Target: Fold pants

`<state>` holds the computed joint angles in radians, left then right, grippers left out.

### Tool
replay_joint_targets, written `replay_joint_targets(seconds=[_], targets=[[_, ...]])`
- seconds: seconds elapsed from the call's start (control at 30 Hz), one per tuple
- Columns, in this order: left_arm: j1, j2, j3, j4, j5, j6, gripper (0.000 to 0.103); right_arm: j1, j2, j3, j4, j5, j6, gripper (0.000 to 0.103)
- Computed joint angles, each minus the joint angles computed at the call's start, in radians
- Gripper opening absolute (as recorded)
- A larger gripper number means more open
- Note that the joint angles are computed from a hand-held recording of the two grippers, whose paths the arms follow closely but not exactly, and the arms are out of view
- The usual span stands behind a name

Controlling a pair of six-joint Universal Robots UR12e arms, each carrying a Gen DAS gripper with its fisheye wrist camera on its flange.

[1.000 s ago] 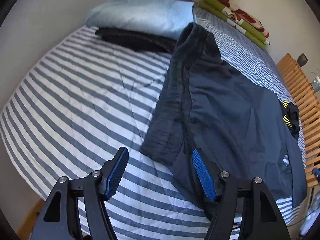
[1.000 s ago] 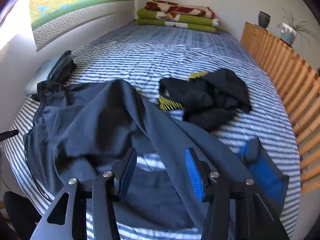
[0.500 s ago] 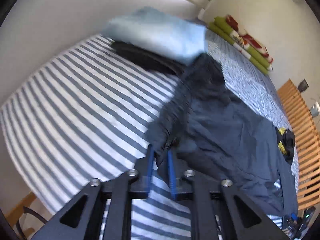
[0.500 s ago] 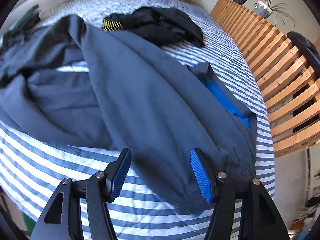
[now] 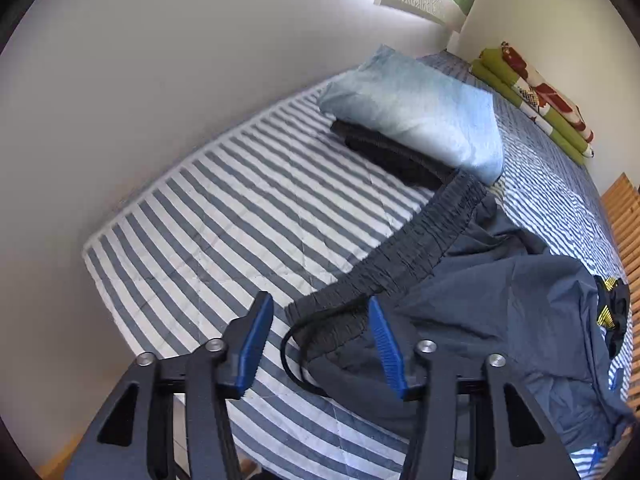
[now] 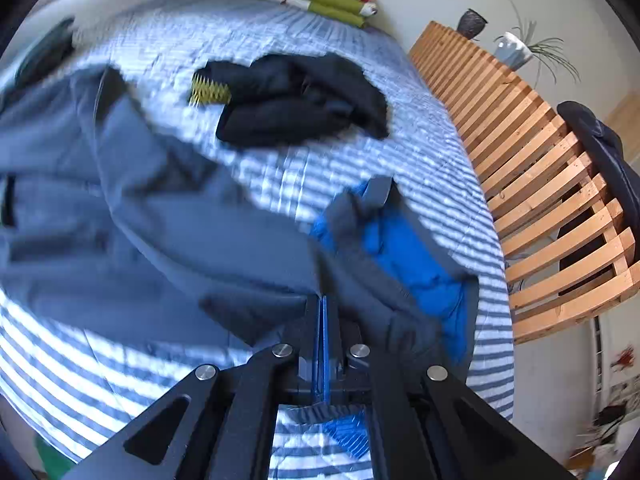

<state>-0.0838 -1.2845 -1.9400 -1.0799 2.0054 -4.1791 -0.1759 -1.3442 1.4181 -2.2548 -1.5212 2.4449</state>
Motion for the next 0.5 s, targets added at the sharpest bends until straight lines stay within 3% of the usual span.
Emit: replay_joint_targets(seconds=[0.1,0.2,0.23,0.27,0.3,0.37,0.4,0.5], targets=[[-0.02,0.006,0.013,-0.016,0.047,-0.003,0.054,0.008,0.047,-0.103,0.014,0.013,0.044,0.001],[-0.037,-0.014,0.033,0.009,0.066,0.036,0.054,0.04,0.143,-0.257,0.013,-0.041,0.101,0.001],[-0.042,-0.023,0.041,0.03,0.065,0.061,0.054,0.055,0.194,-0.33,0.022,-0.09,0.147,0.001],[-0.05,-0.036,0.053,0.042,0.063,0.082,0.054,0.071,0.251,-0.405,0.015,-0.157,0.195,0.004],[-0.063,-0.049,0.067,0.057,0.061,0.11,0.054,0.081,0.301,-0.478,0.041,-0.197,0.214,0.015],[-0.088,-0.08,0.093,0.082,0.066,0.154,0.054,0.084,0.369,-0.601,0.174,-0.205,0.239,0.026],[-0.099,-0.093,0.106,0.09,0.061,0.177,0.054,0.076,0.371,-0.61,0.199,-0.17,0.258,0.026],[-0.12,-0.127,0.129,0.115,0.041,0.218,0.054,0.042,0.307,-0.508,0.197,-0.063,0.258,0.03]])
